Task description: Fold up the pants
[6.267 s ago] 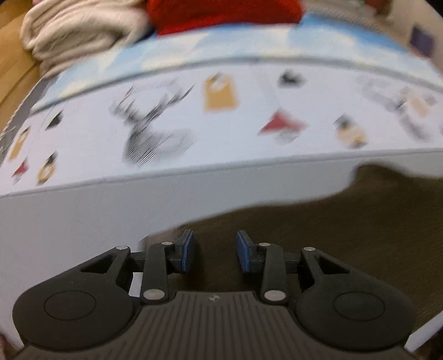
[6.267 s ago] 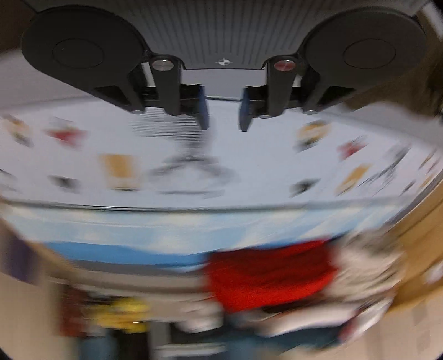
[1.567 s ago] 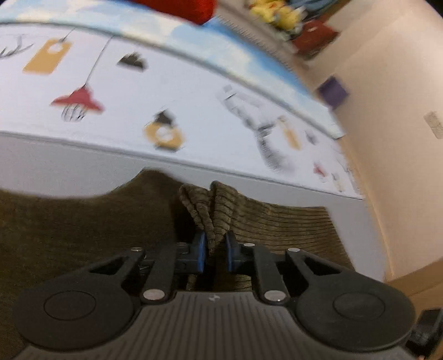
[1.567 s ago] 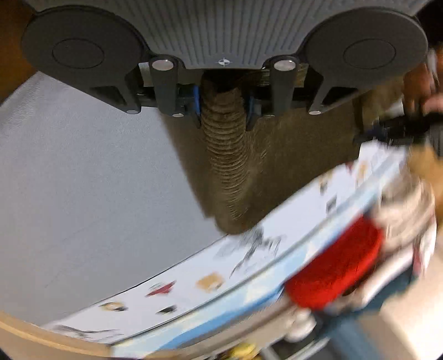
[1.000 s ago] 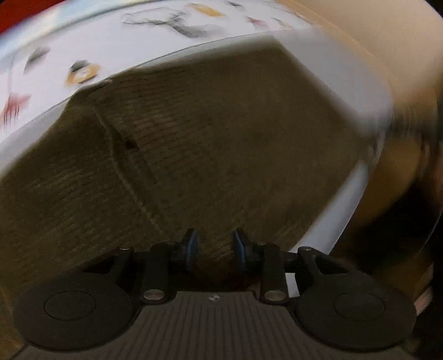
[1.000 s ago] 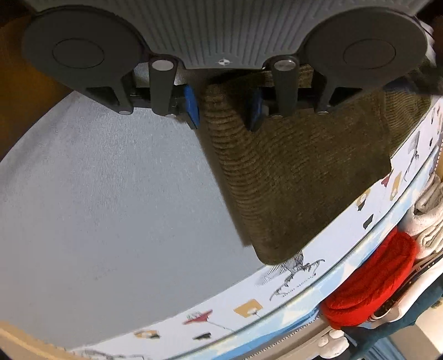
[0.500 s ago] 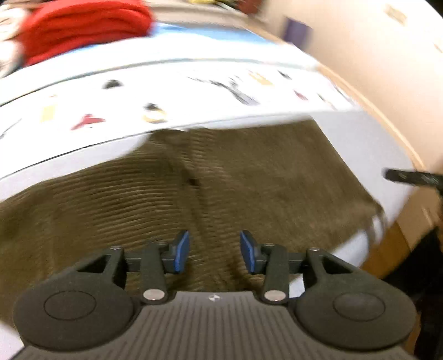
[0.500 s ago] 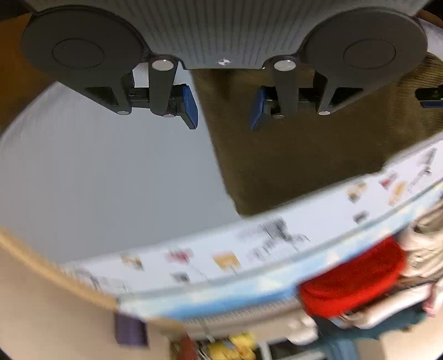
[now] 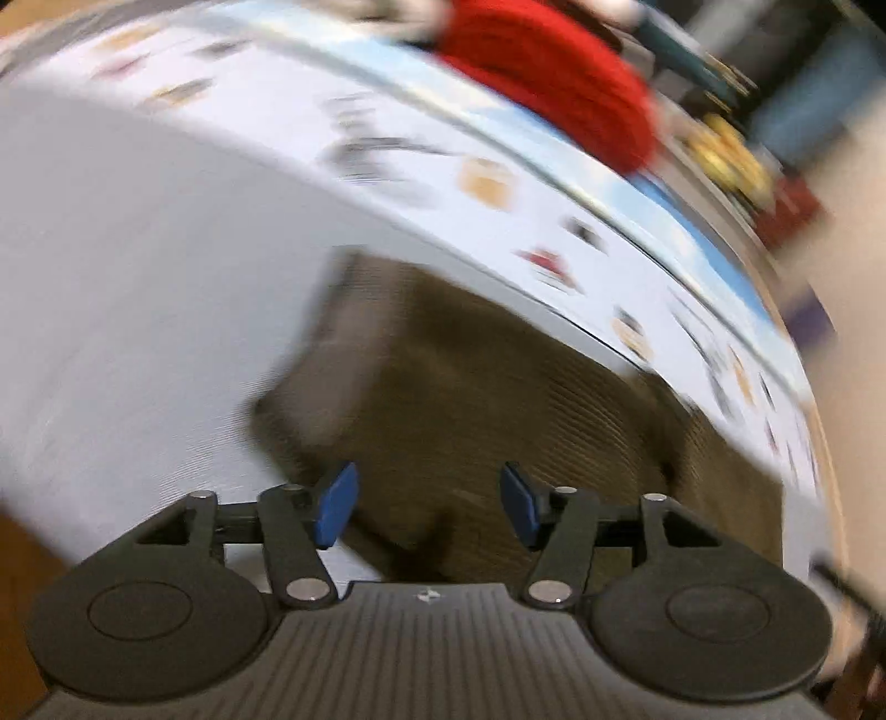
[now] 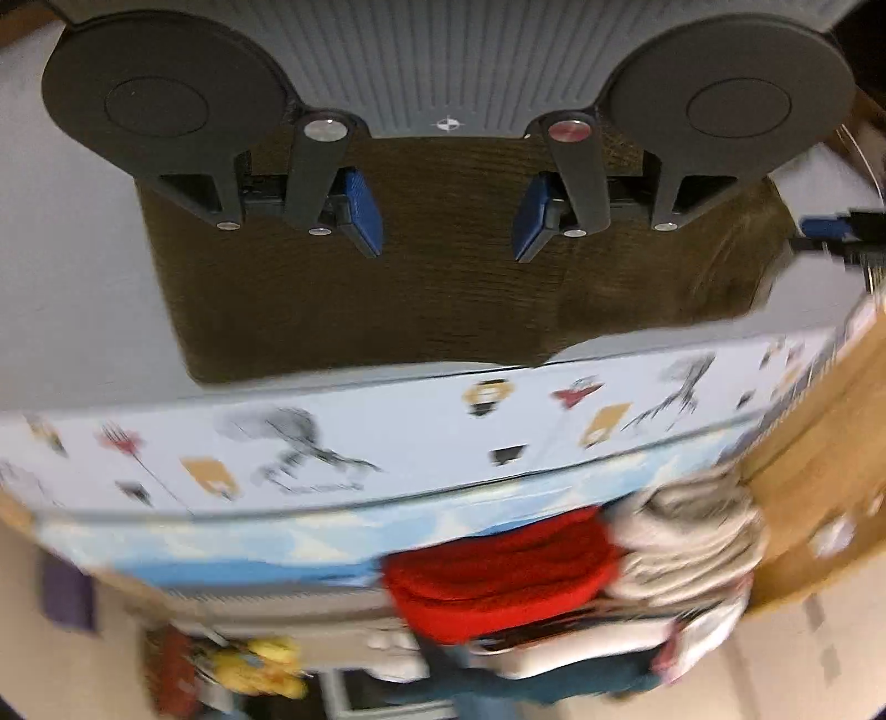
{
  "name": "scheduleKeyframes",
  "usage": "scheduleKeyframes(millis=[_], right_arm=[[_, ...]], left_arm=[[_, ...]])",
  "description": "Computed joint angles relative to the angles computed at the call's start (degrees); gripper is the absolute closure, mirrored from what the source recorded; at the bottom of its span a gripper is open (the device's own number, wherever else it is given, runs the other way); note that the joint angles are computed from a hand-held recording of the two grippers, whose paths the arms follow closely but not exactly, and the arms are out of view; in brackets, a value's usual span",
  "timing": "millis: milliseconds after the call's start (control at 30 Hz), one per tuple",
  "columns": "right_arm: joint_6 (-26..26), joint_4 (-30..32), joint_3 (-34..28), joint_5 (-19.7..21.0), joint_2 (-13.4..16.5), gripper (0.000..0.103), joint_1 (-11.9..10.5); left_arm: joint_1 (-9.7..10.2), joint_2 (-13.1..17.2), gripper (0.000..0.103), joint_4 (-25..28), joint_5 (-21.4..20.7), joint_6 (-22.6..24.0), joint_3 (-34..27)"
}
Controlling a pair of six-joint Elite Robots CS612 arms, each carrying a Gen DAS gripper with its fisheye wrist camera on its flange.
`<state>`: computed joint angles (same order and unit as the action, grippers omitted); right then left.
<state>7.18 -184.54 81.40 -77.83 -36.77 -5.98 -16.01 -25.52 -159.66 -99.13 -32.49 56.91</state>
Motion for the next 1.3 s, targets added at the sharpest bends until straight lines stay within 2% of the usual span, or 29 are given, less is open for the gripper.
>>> scheduleKeyframes(millis=[67,167,300,467,633,700,767,833,867,933,1000,1067,1100,1167,1300], right_arm=[[-2.04,1.90,-1.33,0.15,0.56,0.049,0.70],[-1.35,4.08,-2.25,1.66,0.84,0.049,1.11],[-2.21,4.92,-3.60,1.96,1.62,0.049,1.59],[-2.53,6.43,-3.45,1.42,1.70,0.049,1.40],[-1.43,8.04,-3.16,1.16,1.65,0.049,1.04],[-1.90,9.88,-3.36,1.60,1.72,0.049,0.99],[-4.29,13.18,-3.97,1.99,1.92,0.049,1.14],[-8.59,21.31,-5.84,-1.65,2.48,0.049,2.00],[-9.84,23.08,-6.28,-4.07,2.88,0.048,2.41],[-9.04,21.87,-6.07,-3.99,2.76,0.047,2.45],[-8.27,18.75,-5.21,-2.76,2.48,0.048,2.18],[-8.27,21.23,-5.59,-4.97,2.55,0.048,2.38],[-8.10,22.52,-5.70,-5.16,2.64,0.048,2.33],[-7.81,21.64,-5.40,-4.95,2.47,0.048,2.29],[-7.38,20.43,-4.36,-3.92,1.99,0.048,1.88]], left_arm=[[1.01,0.68,0.040,1.23,-0.31,-5.41,-1.02],[1.64,2.26,0.037,3.33,-0.03,-8.00,-3.46],[1.74,4.32,0.037,7.68,-0.53,-8.50,-7.13],[1.05,5.73,0.031,7.73,0.48,-6.17,-8.89],[0.06,6.27,0.029,8.16,3.03,-3.05,-9.59],[-0.09,6.22,0.030,8.43,3.51,-2.73,-9.56],[-0.28,6.26,0.038,8.46,4.13,-2.31,-9.61],[-0.53,6.28,0.046,8.64,5.07,-1.24,-9.80],[-0.69,6.16,0.051,8.61,5.74,-0.53,-9.65],[-0.87,5.84,0.054,7.89,6.40,-0.39,-9.11],[-0.68,5.07,0.054,5.58,5.57,-2.18,-7.71],[-0.13,4.80,0.053,2.75,3.52,-5.56,-6.64],[0.08,4.99,0.052,3.30,2.86,-6.91,-6.90],[0.20,5.75,0.047,8.27,2.20,-7.22,-8.64],[-0.23,5.65,0.050,8.51,3.43,-6.98,-8.95]])
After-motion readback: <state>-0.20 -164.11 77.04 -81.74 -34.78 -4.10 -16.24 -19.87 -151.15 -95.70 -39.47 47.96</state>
